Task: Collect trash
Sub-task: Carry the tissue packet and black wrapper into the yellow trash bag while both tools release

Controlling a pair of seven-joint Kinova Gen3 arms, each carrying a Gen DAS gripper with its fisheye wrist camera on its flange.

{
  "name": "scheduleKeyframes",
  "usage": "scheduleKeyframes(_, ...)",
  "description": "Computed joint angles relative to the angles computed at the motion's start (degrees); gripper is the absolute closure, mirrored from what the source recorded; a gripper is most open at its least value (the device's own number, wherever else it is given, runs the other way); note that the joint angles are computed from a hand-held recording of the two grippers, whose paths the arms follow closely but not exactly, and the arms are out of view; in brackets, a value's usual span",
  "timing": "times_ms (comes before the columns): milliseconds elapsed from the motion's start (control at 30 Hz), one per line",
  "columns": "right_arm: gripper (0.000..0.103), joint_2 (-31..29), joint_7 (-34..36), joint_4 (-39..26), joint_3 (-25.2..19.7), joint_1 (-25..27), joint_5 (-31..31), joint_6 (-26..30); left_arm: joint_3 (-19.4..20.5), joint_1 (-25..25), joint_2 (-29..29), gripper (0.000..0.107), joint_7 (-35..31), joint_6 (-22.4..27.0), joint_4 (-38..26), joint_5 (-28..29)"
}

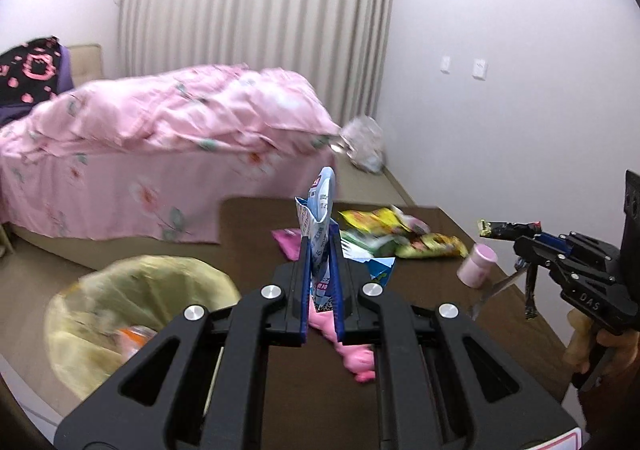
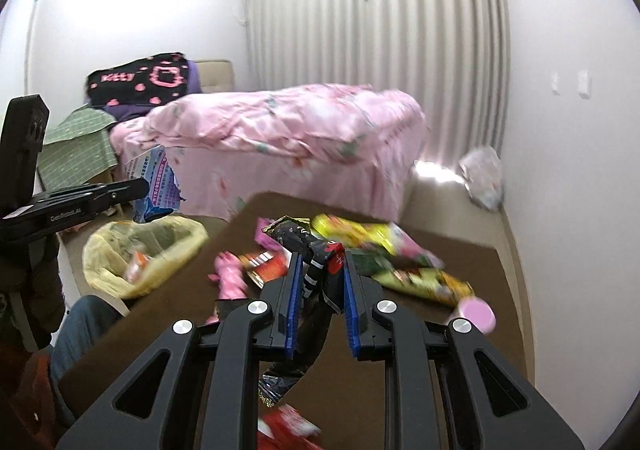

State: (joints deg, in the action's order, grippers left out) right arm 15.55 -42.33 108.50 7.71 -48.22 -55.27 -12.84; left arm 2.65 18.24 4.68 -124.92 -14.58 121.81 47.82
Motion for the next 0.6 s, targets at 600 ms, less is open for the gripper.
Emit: scheduleKeyframes(600,0.084,11.57,-4.15,-23.73,4.49,-4.04,3.99,20.09,2.02,-15.04,-8.73,0.099,5.37,-6.84,10.96,2.82)
